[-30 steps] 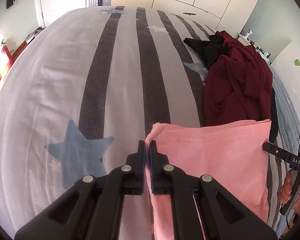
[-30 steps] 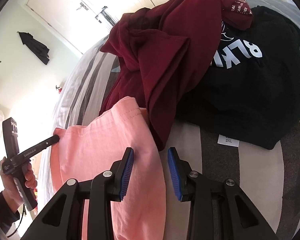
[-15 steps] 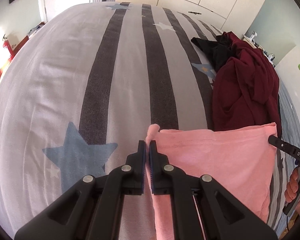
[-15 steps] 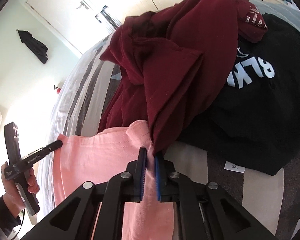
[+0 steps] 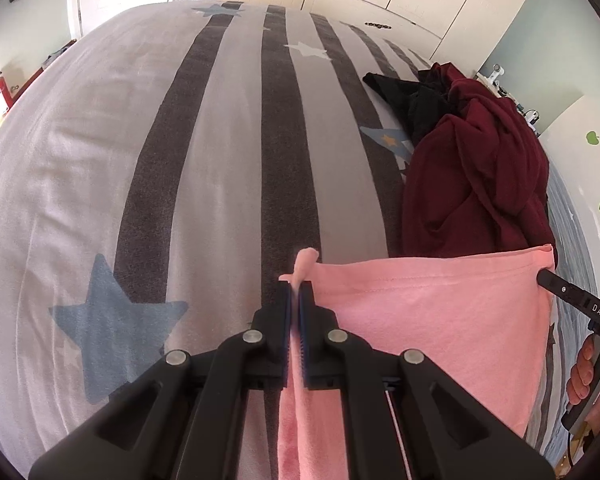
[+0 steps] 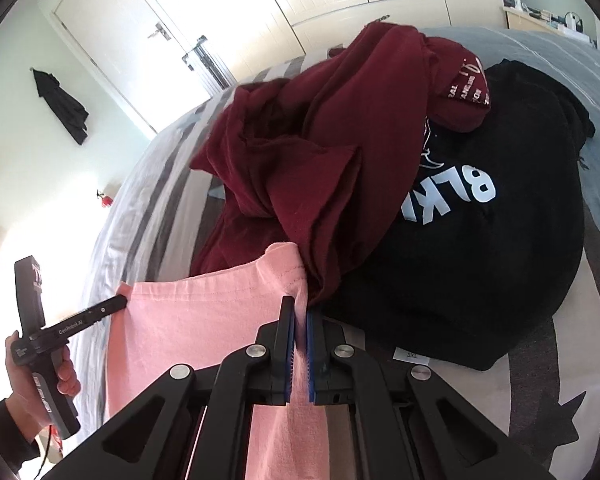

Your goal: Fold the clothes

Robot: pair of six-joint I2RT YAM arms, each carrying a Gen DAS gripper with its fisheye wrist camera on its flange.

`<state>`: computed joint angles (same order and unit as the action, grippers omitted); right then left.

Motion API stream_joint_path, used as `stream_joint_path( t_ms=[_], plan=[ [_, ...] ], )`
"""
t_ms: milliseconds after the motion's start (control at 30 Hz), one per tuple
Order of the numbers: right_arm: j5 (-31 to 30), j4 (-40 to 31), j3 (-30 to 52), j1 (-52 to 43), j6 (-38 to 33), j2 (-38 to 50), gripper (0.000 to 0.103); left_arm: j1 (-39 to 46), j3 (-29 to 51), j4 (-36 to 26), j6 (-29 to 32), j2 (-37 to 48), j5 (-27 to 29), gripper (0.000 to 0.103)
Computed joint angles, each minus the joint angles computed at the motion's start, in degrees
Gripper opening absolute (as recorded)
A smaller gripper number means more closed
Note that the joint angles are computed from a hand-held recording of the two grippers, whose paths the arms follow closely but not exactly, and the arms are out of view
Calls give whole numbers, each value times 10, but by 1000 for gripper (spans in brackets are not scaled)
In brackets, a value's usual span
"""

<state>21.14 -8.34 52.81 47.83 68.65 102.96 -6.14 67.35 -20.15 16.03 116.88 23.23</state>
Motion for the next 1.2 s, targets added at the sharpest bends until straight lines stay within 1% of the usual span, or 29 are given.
stream_joint_path(
  t_ms=[33, 200, 300, 433, 533, 567, 633, 700, 733, 800, 900, 1000, 1067, 1100, 1133, 1200],
  plan=[
    [-10, 0, 6, -6, -3, 11, 4, 0, 2, 1, -3, 7, -3, 2],
    [-3, -40, 52, -12, -35, 21, 4, -2, 1, 13, -13, 9, -11, 2],
    [-20, -41, 46, -30, -60, 23, 4, -3, 1, 15, -9, 12, -16, 2],
    [-32, -51, 63, -34, -55, 53, 5, -11, 5, 25, -8, 30, -32, 2],
    [-41, -50, 64, -35, -48, 56, 7, -7, 0, 31, -29, 25, -23, 3],
    [-37, -52, 62, -32, -45, 50, 8, -3, -8, 41, -37, 14, -18, 4],
    [-9, -71, 62, -14, -48, 29, 10, 7, -28, 65, -47, -13, -17, 7],
    [26, -100, 65, 6, -49, 9, 16, 20, -43, 76, -46, -43, -23, 8],
    [47, -113, 64, 16, -45, -3, 16, 29, -47, 74, -44, -55, -17, 8],
    [72, -119, 48, 28, -31, -30, 17, 46, -53, 56, -20, -78, -4, 8],
    [68, -114, 13, 46, -14, -77, 17, 76, -104, 19, 50, -147, 28, 8],
    [56, -110, -27, 84, -12, -124, 17, 114, -169, -75, 130, -232, 78, 8],
    [49, -99, -30, 132, 9, -121, 17, 145, -224, -147, 194, -293, 97, 8],
    [45, -100, -60, 161, 32, -142, 17, 161, -255, -176, 227, -322, 101, 8],
    [47, -95, -70, 194, 58, -139, 17, 179, -284, -208, 264, -352, 103, 8],
    [51, -86, -54, 258, 106, -101, 17, 225, -337, -272, 340, -403, 102, 8]
  ],
)
